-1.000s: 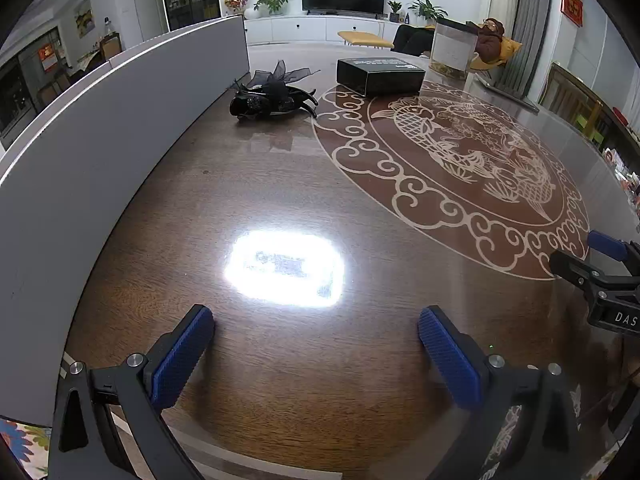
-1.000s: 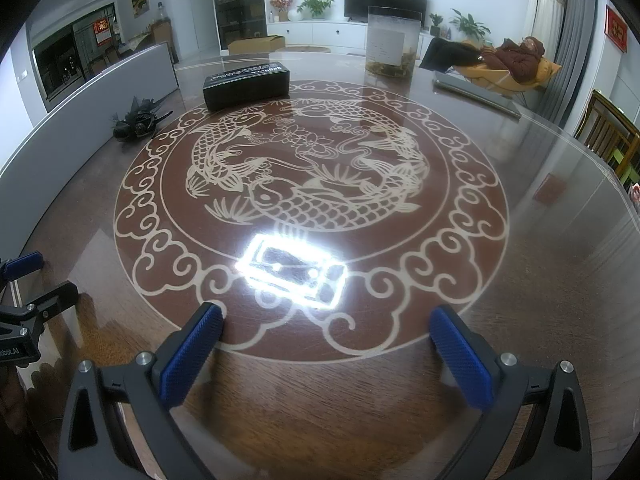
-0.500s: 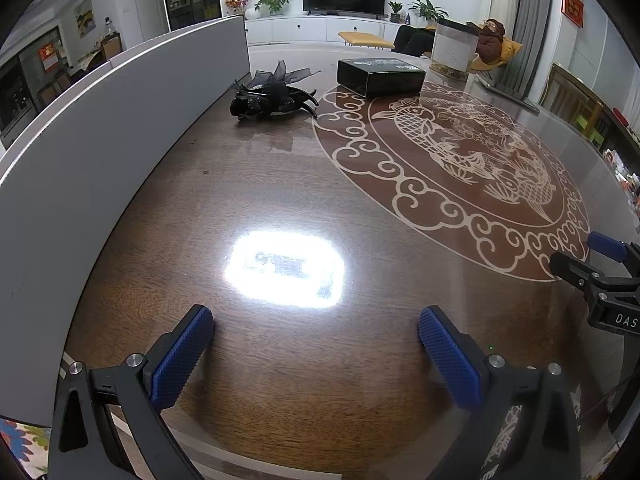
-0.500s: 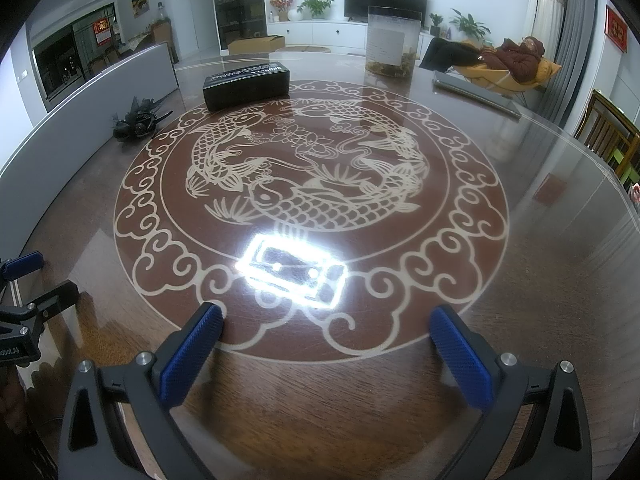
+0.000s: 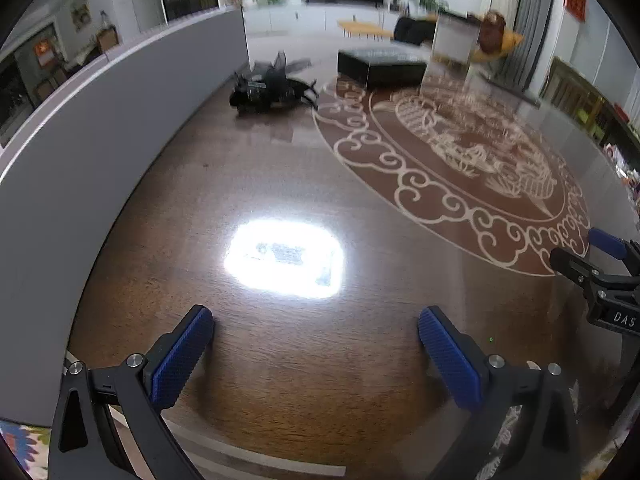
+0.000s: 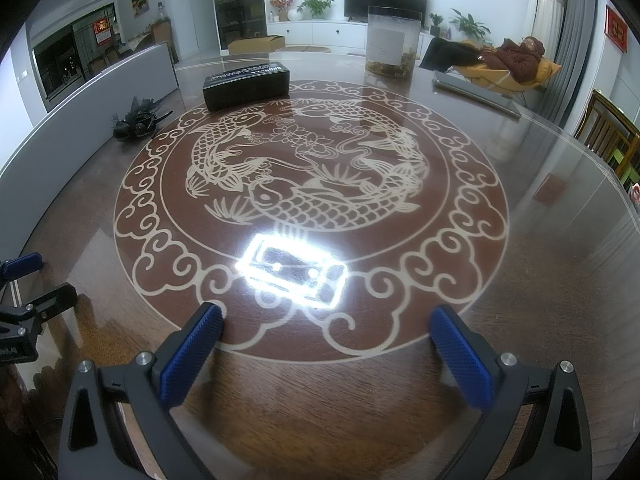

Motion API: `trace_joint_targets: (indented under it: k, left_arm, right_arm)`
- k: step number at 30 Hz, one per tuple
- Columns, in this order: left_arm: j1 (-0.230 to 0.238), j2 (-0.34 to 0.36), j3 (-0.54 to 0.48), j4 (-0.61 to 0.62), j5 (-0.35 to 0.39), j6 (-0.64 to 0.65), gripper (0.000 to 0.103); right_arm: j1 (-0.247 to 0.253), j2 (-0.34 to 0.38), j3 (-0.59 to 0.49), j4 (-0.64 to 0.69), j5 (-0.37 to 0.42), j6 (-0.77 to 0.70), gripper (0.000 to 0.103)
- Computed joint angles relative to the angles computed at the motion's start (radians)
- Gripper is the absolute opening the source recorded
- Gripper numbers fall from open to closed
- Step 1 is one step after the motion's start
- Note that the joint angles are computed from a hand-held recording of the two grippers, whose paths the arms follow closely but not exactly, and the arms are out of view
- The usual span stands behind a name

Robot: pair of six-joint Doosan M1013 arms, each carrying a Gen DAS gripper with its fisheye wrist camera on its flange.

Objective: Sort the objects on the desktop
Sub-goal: 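Lower the left tool onto the black mesh bow hair clip and close on it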

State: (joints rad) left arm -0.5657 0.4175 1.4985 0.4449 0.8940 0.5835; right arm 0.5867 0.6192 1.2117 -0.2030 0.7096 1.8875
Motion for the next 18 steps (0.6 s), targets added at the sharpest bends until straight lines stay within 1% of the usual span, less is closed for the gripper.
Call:
trace_joint_targets:
  k: [2,3,6,8,10,13,15,17,18]
  left_arm:
    - [0.024,0.021,-0.048,-0.073,0.045,0.076,0.103]
    - [0.039,0.035,-0.084,-0.081,0.076,0.1,0.103]
    - [0.076,0.067,-0.164,-0.086,0.106,0.165,0.103]
    - [0.1,0.105,-0.229,-0.092,0.145,0.194,0.103]
    - [0.115,0.143,-0.281,-0.066,0.172,0.138,0.103]
    - [0.126,0.195,-0.344,-0.04,0.212,0.017,0.103]
    - [0.124,0.232,-0.393,-0.025,0.25,-0.097,0.103]
    - [0.117,0.257,-0.43,-0.003,0.271,-0.169,0.103]
    - [0.112,0.281,-0.466,0.014,0.309,-0.202,0.103]
  right_arm:
    - [0.0,0.0,0.0,0.0,0.0,0.0,0.103]
    - [0.0,0.0,0.0,0.0,0.0,0.0,0.103]
    - [0.0,0.0,0.0,0.0,0.0,0.0,0.103]
    - [0.0,0.0,0.0,0.0,0.0,0.0,0.103]
    - [0.0,0.0,0.0,0.0,0.0,0.0,0.103]
    - [0.0,0.0,0.0,0.0,0.0,0.0,0.103]
    - [0.0,0.0,0.0,0.0,0.0,0.0,0.103]
    - [0.0,0.0,0.0,0.0,0.0,0.0,0.103]
    - [0.0,0.0,0.0,0.0,0.0,0.0,0.103]
